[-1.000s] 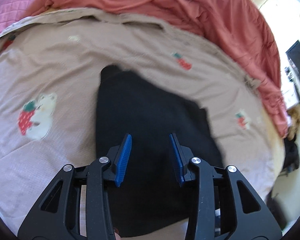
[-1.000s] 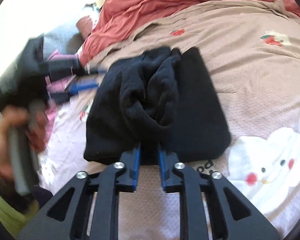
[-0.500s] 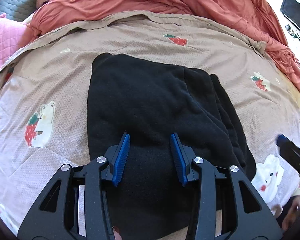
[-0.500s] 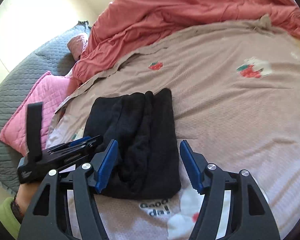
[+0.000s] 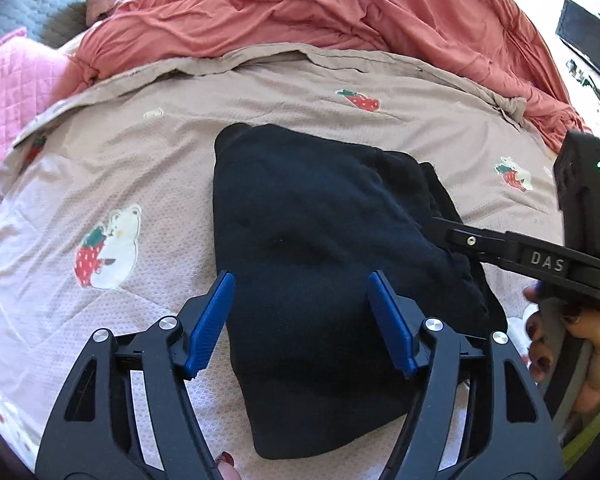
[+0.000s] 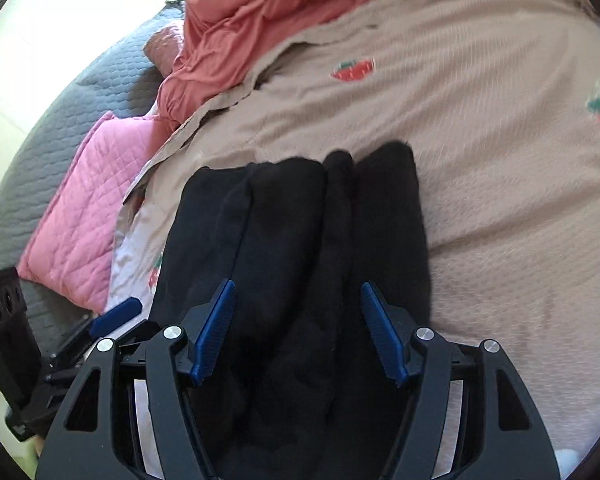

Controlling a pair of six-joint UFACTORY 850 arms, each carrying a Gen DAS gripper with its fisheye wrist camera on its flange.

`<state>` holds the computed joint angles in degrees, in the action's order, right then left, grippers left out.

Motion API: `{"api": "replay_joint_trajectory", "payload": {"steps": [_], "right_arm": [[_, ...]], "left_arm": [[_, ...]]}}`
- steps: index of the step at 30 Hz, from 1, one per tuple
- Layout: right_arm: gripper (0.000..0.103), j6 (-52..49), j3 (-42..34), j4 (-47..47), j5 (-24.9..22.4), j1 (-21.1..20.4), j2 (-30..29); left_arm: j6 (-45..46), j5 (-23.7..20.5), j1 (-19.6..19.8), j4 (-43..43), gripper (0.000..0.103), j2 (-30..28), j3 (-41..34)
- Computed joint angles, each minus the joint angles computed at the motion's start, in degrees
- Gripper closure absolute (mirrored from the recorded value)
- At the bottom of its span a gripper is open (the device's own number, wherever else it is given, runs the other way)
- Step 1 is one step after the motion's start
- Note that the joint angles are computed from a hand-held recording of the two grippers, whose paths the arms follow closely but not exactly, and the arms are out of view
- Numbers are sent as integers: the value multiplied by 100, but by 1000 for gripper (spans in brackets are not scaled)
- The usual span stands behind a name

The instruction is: Fold small clothes

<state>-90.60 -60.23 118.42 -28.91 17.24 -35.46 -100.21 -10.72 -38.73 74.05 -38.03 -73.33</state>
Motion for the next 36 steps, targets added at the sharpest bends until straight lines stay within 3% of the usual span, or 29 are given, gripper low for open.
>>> {"api": "replay_joint_trajectory", "payload": {"steps": [3, 7, 11, 15, 19, 21, 28, 36], "right_arm": [[40, -168, 12, 104, -33, 17, -5], [62, -647, 42, 462, -224, 74, 16], [62, -1051, -25, 547, 41, 219, 27], [62, -641, -70, 250, -128, 138, -99], [87, -1002, -8, 460, -230, 154, -35], [88, -1419, 45, 675, -50, 232, 113], [90, -2004, 269, 1038, -157, 206, 548], [96, -1988, 384, 982, 171, 28, 779]], "left_arm": [[-202, 82, 28, 135, 38, -44, -6], [-316, 110, 39, 197, 37, -75, -19], [-261, 116, 44, 118, 36, -85, -18], [-71, 121, 40, -92, 35, -97, -28], [86, 117, 38, -308, 35, -85, -29], [207, 58, 13, -410, 35, -65, -32], [271, 75, -45, -419, 35, 57, -43], [-190, 501, -20, -131, 35, 79, -34]]}}
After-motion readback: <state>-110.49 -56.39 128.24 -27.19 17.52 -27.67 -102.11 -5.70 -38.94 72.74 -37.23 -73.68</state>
